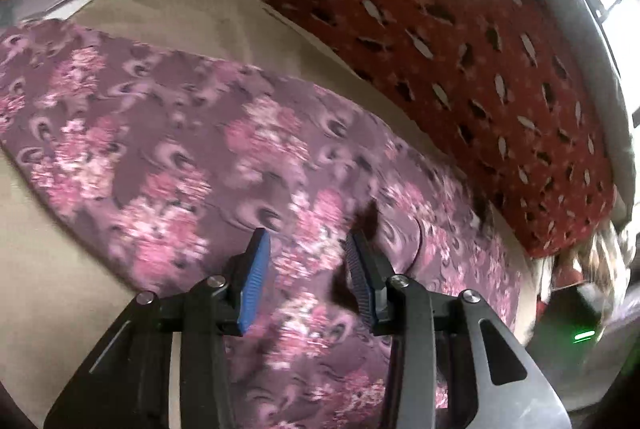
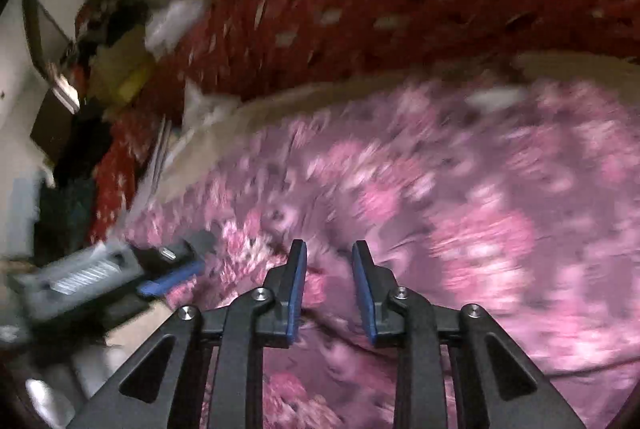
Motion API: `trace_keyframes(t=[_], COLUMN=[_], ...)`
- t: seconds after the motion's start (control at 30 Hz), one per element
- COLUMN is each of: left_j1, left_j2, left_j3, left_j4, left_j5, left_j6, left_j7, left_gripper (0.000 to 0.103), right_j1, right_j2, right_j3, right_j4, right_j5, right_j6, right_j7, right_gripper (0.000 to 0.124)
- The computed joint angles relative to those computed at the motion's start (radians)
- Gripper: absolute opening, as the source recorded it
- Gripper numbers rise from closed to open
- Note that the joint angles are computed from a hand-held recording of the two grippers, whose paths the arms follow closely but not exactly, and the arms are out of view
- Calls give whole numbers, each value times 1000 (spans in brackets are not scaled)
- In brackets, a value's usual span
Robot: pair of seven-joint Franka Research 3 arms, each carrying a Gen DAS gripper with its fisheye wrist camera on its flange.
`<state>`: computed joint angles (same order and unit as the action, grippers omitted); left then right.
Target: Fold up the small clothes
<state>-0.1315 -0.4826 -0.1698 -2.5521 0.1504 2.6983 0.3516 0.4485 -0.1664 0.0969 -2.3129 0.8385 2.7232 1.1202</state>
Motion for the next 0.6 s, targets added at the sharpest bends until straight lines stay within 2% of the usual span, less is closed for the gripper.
trace_keyframes(t=[0.03,0.07,0.1,0.13,0.17,0.27,0.37,0.43,0.53,0.6], left_j1=[7,17,26,30,32,74,154,229,324,366], left_j2=[-14,-31,-58,-81,-112,-239,-387,-490,-561,-572], left_j3=[1,3,12,25,43,92,137,166,191,232], left_j4=[-9,-19,-36,-52,-73,-154,-231,-285,-323,-343], left_j5=[1,2,-1,-9,-19,-31,-25,-12,5,0], left_j6=[-7,-16,-28,-38,-49,-108,-210,-270,-344,-344], left_j7=[-10,-21,-30,-32,-27,-14,3,6,4,22], left_gripper=[38,38,40,45,47,48,48,58,59,59], right_j1=[-10,15,75,100,111,100,100,95,89,88], right_j2=[14,12,8,6,2,6,9,13,8,6], right_j3=[25,31,4,0,-6,-2,-2,1,5,6], right_j4=[-12,-43,-66,-76,-79,-72,-67,-61,-64,-65], right_j5=[-18,34,143,243,296,299,338,350,363,374], right_j6=[34,122,203,244,253,244,247,246,242,241], right_j7=[20,-30,-150,-259,-305,-307,-345,-357,-368,-379], right_gripper=[29,30,30,30,30,30,30,30,30,30])
